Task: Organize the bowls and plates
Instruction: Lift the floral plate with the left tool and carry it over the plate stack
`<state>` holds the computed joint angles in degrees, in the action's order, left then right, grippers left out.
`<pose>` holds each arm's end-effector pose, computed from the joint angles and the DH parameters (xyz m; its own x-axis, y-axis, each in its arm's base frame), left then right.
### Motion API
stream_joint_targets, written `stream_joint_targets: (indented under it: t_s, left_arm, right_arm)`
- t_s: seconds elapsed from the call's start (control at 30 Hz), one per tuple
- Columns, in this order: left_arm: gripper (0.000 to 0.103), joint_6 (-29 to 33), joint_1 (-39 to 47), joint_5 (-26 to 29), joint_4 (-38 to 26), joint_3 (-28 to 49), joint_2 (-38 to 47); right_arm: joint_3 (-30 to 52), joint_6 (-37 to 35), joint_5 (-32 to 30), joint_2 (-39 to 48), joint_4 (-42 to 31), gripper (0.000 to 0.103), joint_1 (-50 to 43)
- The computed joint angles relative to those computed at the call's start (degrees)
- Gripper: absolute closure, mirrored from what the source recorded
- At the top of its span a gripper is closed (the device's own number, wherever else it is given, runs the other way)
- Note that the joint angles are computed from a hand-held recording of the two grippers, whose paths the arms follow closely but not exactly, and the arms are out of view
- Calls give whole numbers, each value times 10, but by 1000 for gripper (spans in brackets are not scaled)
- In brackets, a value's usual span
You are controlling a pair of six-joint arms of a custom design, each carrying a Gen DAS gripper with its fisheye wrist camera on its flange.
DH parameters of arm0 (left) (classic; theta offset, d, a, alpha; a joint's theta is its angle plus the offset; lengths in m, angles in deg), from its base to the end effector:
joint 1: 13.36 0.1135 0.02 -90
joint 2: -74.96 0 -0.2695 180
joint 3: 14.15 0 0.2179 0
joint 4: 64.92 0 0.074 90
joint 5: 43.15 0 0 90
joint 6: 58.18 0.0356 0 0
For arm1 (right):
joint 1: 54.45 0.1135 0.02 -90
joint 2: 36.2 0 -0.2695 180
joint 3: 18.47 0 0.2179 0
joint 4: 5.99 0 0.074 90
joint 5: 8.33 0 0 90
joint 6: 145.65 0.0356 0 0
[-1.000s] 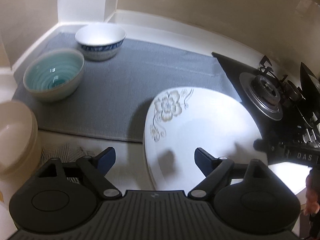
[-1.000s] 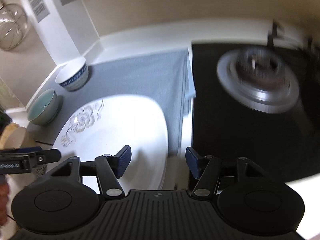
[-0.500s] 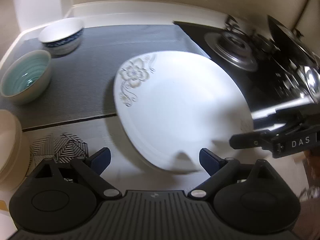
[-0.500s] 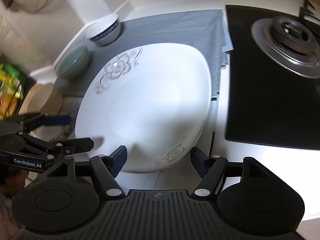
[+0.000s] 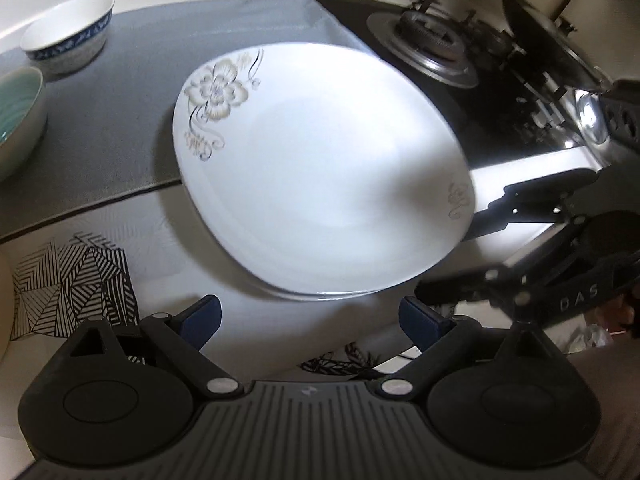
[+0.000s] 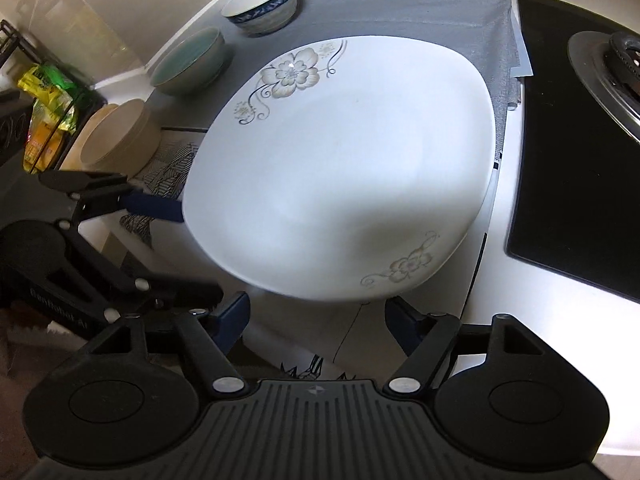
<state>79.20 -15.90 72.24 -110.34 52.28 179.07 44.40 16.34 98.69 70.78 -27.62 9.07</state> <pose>0.2700 -0.0273 0.1363 -0.6042 0.6922 -0.3946 0.7918 0.5772 -0.1998 0.1429 0.2635 0.1211 -0.8886 0.2555 -0.3808 0.1385 0.9412 0.3082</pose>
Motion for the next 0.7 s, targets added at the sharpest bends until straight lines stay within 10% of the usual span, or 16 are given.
stream_joint_targets:
  t_s: [0.1,0.7]
  left_arm:
    - [6,-25,-7,-7,27,-5,6]
    - [6,-136,-67,-31,72,56,50]
  right_arm:
    - [8,-5,-26,17,3,61,-14]
    - [3,-12,-23,26,31,68,-71]
